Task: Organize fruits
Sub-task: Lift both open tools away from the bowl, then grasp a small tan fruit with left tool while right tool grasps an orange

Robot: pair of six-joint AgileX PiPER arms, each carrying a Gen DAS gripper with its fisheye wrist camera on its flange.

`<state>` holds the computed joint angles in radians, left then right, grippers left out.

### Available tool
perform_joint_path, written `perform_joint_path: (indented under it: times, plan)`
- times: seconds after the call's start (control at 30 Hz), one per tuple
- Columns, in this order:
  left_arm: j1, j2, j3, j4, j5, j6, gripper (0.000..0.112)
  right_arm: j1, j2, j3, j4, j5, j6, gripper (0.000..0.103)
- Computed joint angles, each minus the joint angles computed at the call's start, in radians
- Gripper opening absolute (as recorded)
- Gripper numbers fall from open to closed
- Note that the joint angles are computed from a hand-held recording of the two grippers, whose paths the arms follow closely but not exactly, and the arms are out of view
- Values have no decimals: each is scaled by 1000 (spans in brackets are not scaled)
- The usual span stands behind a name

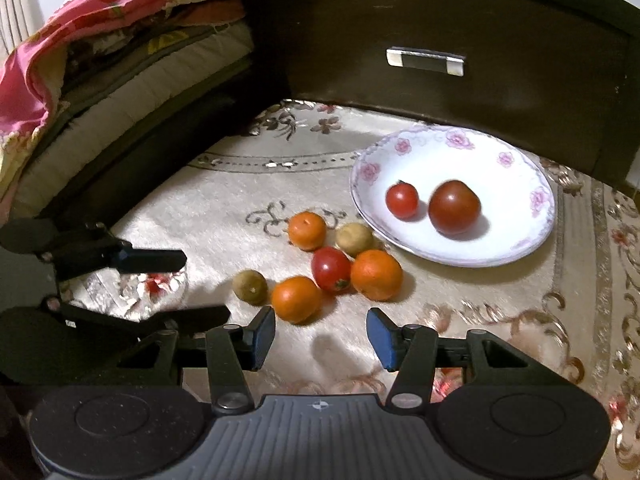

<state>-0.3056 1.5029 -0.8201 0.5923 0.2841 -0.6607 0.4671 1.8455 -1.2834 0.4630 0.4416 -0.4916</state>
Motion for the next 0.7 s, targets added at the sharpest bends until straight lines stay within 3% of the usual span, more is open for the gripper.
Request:
perform_joint_path:
  times: [0.43,0.6,0.7]
  plan:
    - [24,7,15,-41,-7,54,58,30,121,-115,-13,25,35,48]
    - [22,31,2,-31,-13,54,58,32,157,-154,-40,52,73,30]
    - [21,48,-10,-14,-17,37,58,24,148,-140,-32,44,61,29]
